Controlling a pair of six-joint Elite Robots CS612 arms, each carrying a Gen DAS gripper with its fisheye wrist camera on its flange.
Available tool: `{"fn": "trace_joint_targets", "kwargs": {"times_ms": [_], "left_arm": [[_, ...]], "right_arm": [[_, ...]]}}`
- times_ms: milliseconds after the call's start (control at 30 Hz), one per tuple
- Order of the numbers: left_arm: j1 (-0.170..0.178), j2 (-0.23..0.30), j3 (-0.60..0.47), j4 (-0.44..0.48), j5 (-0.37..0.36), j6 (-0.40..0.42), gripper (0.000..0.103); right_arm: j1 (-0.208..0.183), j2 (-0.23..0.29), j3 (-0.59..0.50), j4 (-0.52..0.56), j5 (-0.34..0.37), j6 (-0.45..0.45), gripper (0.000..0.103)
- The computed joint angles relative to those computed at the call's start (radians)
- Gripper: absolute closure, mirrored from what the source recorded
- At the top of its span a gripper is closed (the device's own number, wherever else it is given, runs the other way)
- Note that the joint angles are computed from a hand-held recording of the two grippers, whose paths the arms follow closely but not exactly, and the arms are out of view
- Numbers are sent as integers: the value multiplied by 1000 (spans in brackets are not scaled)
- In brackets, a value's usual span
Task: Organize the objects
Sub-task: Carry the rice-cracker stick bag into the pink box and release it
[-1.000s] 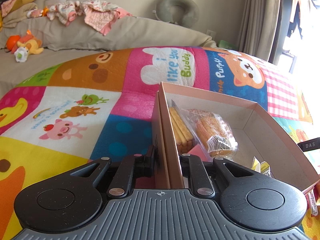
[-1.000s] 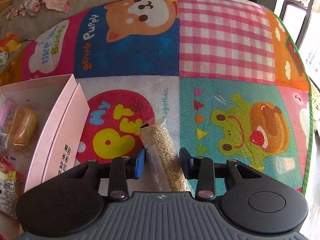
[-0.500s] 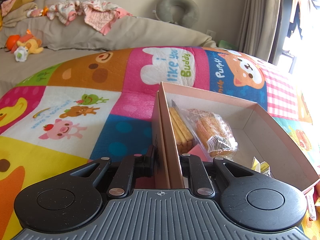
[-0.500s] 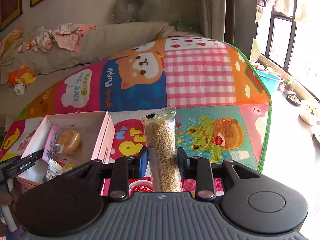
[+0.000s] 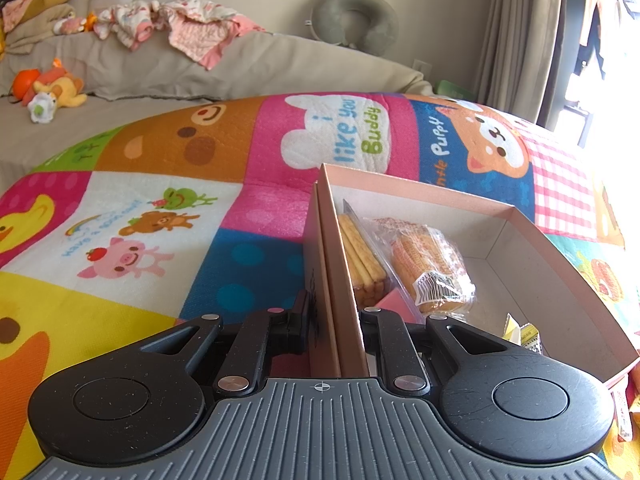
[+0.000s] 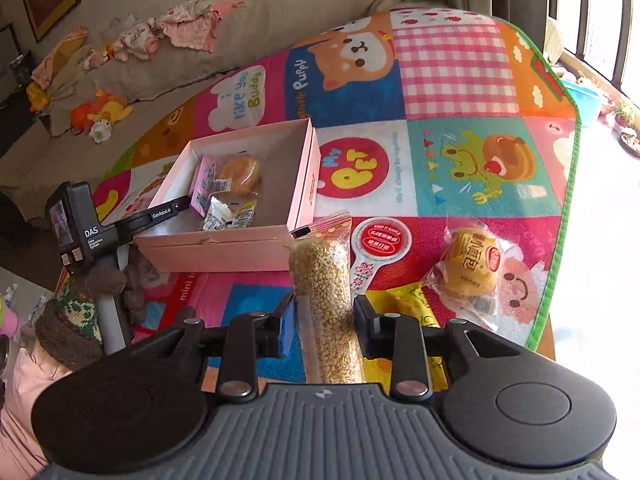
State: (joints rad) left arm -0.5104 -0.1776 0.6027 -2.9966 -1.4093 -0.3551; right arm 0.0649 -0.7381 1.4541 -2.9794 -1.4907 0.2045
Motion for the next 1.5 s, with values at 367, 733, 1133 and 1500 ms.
{"fn": "trace_joint_targets", "kwargs": {"times_ms": [367,733,1133,1500], "left_arm": [[0,0,0,0,-2,-2,86],[0,2,-2,2,-4,-3,86],[1,7,-8,3,-5,-3,86],[1,7,-8,4,-6,-4,86]], "right_arm": [[23,59,-155,12,140,54,73],[69,320,-619,186,-85,-35,73],[56,563,-1066,561,-129,-2,76],[56,423,-756,224,-109,-86,59]]}}
